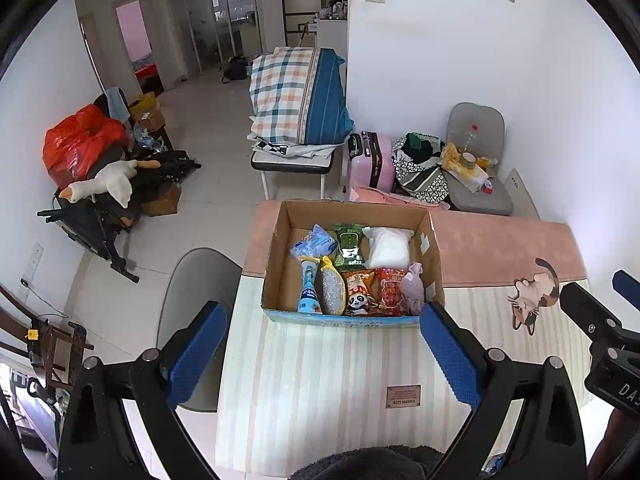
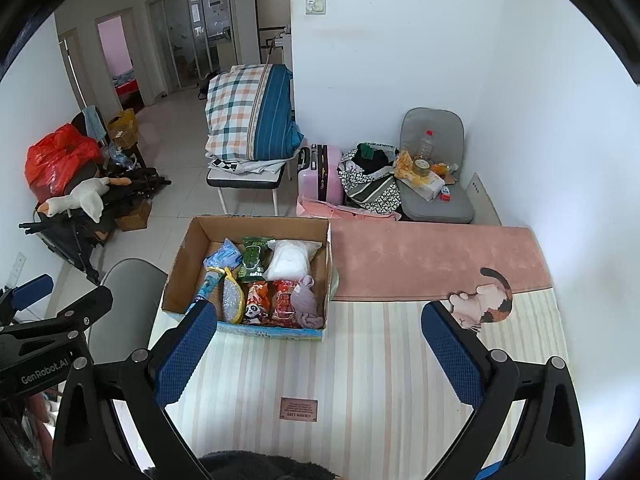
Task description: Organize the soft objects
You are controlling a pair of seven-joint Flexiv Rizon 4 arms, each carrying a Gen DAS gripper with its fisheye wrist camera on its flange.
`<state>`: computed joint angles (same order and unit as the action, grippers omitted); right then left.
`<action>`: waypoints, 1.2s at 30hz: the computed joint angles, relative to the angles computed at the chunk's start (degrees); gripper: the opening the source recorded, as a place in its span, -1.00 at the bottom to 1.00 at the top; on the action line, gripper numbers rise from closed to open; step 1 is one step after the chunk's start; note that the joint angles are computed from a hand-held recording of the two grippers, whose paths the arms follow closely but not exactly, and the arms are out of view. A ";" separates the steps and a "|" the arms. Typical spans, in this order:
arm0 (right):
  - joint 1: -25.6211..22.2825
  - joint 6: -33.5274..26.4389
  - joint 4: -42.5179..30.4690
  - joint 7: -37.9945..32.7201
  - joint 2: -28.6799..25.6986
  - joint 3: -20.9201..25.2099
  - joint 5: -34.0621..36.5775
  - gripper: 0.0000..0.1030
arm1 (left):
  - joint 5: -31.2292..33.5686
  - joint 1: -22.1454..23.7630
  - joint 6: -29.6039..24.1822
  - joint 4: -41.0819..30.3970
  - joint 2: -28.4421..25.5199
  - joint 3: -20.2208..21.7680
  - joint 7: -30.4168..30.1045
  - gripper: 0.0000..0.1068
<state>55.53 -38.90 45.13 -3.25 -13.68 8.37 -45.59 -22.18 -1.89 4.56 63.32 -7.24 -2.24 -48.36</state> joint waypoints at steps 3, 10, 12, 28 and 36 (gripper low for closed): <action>0.07 0.09 0.01 -0.34 -0.15 -0.11 -0.28 1.00 | -0.17 0.04 0.08 0.12 0.05 0.04 -0.02 0.86; 0.05 0.07 -0.03 -0.49 -0.26 -0.10 -0.43 1.00 | -0.32 0.07 -0.32 -0.30 0.11 -0.03 0.03 0.86; 0.35 -0.40 -0.21 -0.68 -0.38 -0.25 -0.80 1.00 | -0.36 0.10 -0.58 -0.61 0.06 -0.04 -0.07 0.86; 3.18 -2.79 -2.66 -2.57 -1.27 -1.17 -3.61 1.00 | -1.40 0.14 -1.58 -1.27 0.65 -0.03 -0.61 0.86; 2.97 -2.37 -1.83 -2.10 -0.41 -0.84 -2.79 1.00 | -1.53 0.20 -1.84 -1.17 0.94 0.10 -0.56 0.86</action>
<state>58.50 -41.27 43.30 -5.35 -14.09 7.53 -48.38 -23.71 -1.69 2.72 62.16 -6.30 -2.13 -48.92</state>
